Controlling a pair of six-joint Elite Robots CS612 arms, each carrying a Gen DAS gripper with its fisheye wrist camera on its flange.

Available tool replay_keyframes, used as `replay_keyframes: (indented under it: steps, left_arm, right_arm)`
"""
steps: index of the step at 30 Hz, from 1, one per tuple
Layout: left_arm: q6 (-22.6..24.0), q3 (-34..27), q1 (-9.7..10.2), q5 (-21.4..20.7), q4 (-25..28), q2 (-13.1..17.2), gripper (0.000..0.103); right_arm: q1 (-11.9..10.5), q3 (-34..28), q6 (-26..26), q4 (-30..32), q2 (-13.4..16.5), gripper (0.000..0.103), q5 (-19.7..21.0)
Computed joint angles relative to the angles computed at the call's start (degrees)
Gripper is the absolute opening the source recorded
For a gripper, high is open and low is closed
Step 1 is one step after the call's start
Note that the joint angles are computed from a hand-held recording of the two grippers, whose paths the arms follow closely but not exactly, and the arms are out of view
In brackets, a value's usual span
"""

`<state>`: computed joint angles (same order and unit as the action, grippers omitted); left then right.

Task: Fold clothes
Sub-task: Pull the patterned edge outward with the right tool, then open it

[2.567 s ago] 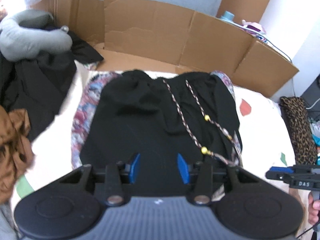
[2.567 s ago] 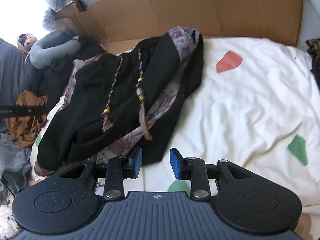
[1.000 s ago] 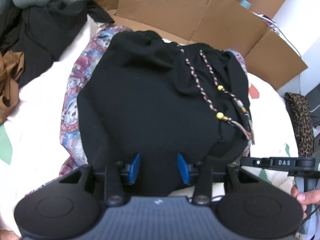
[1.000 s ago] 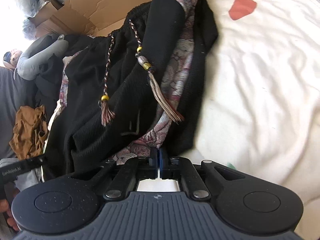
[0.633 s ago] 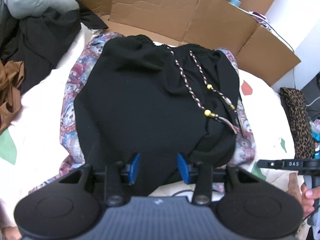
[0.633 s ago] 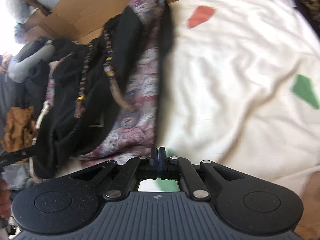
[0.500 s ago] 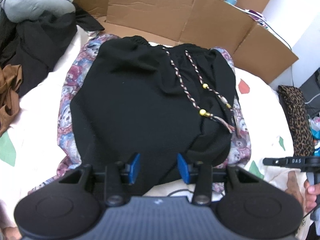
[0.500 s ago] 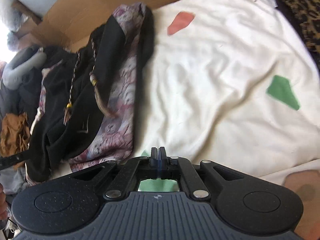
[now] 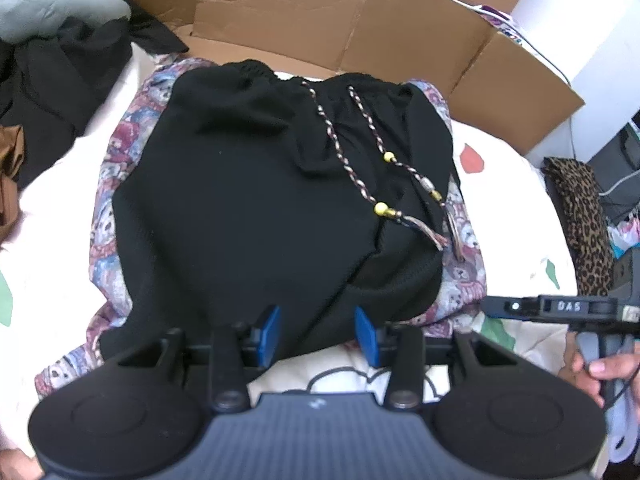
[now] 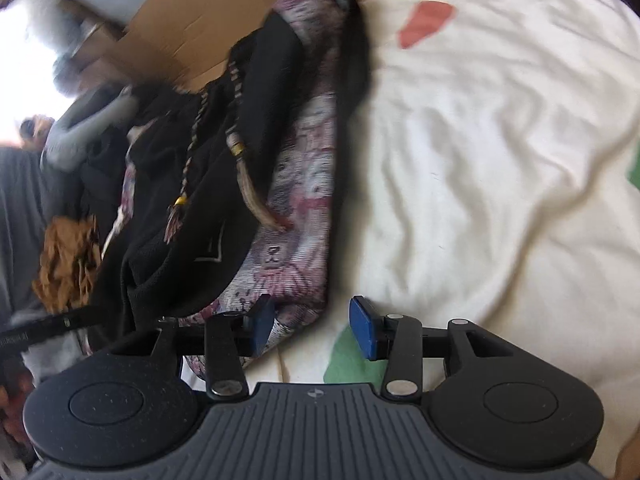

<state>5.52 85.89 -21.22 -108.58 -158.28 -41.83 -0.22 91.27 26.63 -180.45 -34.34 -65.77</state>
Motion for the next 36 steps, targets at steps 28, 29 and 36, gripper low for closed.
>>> replay_keyframes:
  steps: [28,29,36]
  left_arm:
    - [2.4,1.4,-0.3,0.4,3.8,-1.3,0.043]
    - [2.3,1.4,-0.33,0.2,3.9,-1.3,0.043]
    - [3.1,1.1,-0.63,-0.6,4.2,-1.1,0.043]
  right_arm:
    - [-0.5,-0.7,-1.8,-1.0,0.3,0.0,1.9]
    - [-0.7,-0.3,-1.5,-1.1,0.0,0.0,1.9]
    - [-1.7,2.4,0.0,-1.8,-2.2,0.0,-2.7]
